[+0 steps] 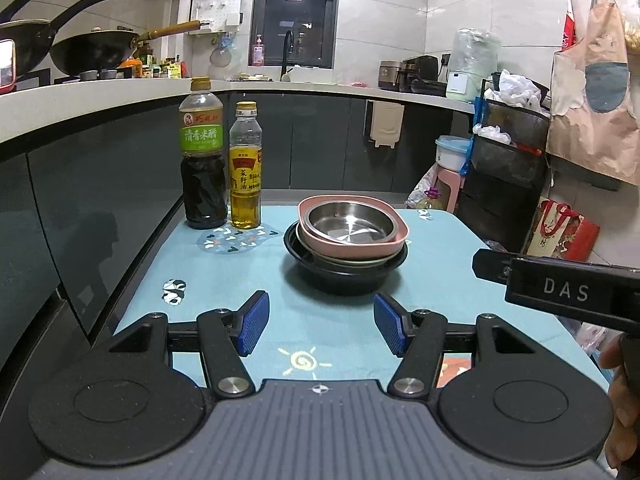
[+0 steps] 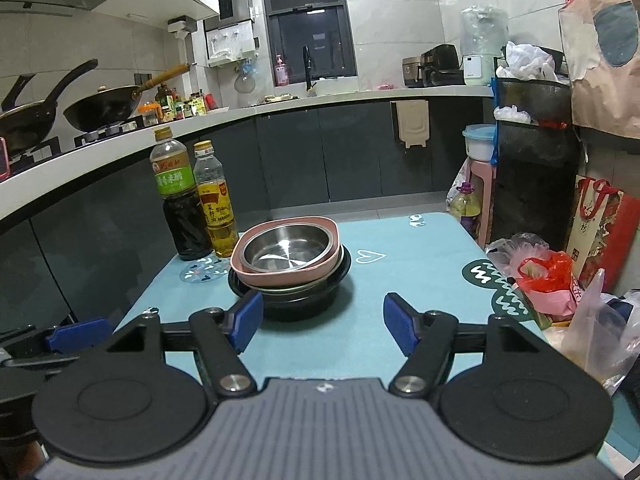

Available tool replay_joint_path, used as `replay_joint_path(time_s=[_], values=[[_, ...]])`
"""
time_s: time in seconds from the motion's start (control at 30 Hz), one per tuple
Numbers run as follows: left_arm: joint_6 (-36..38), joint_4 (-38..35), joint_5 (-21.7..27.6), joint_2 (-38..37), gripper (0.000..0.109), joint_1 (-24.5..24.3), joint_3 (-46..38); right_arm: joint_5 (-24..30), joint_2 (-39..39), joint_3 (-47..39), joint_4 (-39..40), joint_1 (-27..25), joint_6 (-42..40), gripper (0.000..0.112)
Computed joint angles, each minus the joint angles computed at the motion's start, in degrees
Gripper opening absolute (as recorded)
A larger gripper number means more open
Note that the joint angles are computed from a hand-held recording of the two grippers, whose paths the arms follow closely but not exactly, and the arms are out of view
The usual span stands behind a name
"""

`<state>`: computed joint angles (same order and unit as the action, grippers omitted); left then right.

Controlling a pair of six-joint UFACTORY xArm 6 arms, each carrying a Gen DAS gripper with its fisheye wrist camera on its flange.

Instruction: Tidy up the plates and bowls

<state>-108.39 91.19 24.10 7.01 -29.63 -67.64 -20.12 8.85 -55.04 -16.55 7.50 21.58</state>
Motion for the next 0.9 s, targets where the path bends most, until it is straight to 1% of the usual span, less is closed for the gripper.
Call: replay_joint_path(time_s=[0.1,0.27,0.43,0.57,0.9], values=[[0.5,-1.0,0.7,-0.7,0.055,-0.3,1.0,-0.6,-0.4,0.9,1.6,0.7,-1.8,0.047],[-0.7,-1.0,2.4,-2.0,0.055,-0.7,2.7,-0.5,-0.8,1.6,1.2,1.5,-2.0,0.047],[-0.4,-1.9,2.8,-2.4,0.055,-0.5,3.2,-0.3,-1.1,1.9,0.9,1.8,-2.4,0.047],[0.9,-2.9,2.8,-2.0,0.055,-0.5,3.2,0.4,-1.1,2.1,4.4,2.7,-5.3,0.047],[3.0,-5.1,2.2,-1.5,0.055,-0.2,3.0,2.2,-1.1,2.1,8.2,3.6,-7.6,0.047]])
